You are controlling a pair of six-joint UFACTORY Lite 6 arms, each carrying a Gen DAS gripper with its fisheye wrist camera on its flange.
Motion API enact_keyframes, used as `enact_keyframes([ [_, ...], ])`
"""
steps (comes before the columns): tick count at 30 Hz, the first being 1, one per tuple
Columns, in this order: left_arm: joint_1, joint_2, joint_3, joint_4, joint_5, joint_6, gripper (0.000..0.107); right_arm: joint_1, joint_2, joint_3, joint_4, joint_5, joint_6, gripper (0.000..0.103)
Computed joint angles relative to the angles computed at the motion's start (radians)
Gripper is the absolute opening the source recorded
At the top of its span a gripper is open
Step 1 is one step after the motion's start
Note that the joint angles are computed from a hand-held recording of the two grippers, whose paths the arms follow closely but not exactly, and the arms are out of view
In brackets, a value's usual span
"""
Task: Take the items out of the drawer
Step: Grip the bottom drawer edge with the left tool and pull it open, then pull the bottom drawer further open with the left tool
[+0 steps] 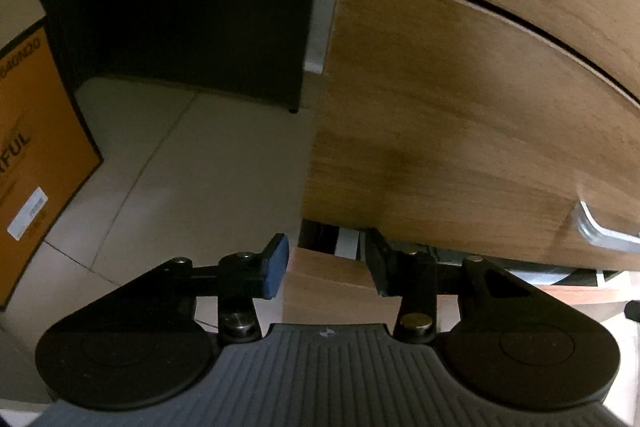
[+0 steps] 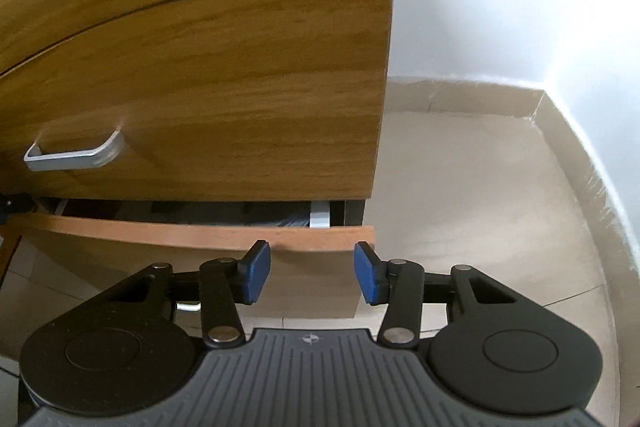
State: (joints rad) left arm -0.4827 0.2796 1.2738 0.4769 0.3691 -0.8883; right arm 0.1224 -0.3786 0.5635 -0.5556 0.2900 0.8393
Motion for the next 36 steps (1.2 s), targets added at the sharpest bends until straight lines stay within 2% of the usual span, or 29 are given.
enact_keyframes([
  [3,0.002,0.026,0.038,-0.054,0.039,0.020,0.045,0.007,0.013,0.027,-0.019,-0.002,-0.005,0.053],
  [8,-0.002,0.025,0.033,-0.063,0.059,0.032,0.045,-0.022,0.108,0.109,0.175,-0.005,-0.227,0.052],
  [13,0.037,-0.012,-0.047,-0.100,0.013,0.080,0.045,-0.010,0.137,0.118,0.297,0.029,-0.354,0.052],
  [18,0.026,-0.098,-0.137,-0.106,0.029,0.066,0.045,0.002,0.114,0.087,0.401,0.068,-0.407,0.052],
  [22,0.027,-0.136,-0.176,-0.135,0.057,0.092,0.045,0.058,0.066,0.043,0.364,0.106,-0.317,0.052],
  [25,-0.024,-0.187,-0.198,-0.116,0.125,0.029,0.045,0.118,-0.005,-0.012,0.326,0.139,-0.228,0.052],
  [28,-0.068,-0.259,-0.247,-0.119,0.180,-0.007,0.045,0.201,-0.078,-0.060,0.287,0.189,-0.112,0.052],
  [36,-0.103,-0.382,-0.384,-0.131,0.250,0.028,0.045,0.463,-0.228,-0.150,0.200,0.325,0.184,0.052],
])
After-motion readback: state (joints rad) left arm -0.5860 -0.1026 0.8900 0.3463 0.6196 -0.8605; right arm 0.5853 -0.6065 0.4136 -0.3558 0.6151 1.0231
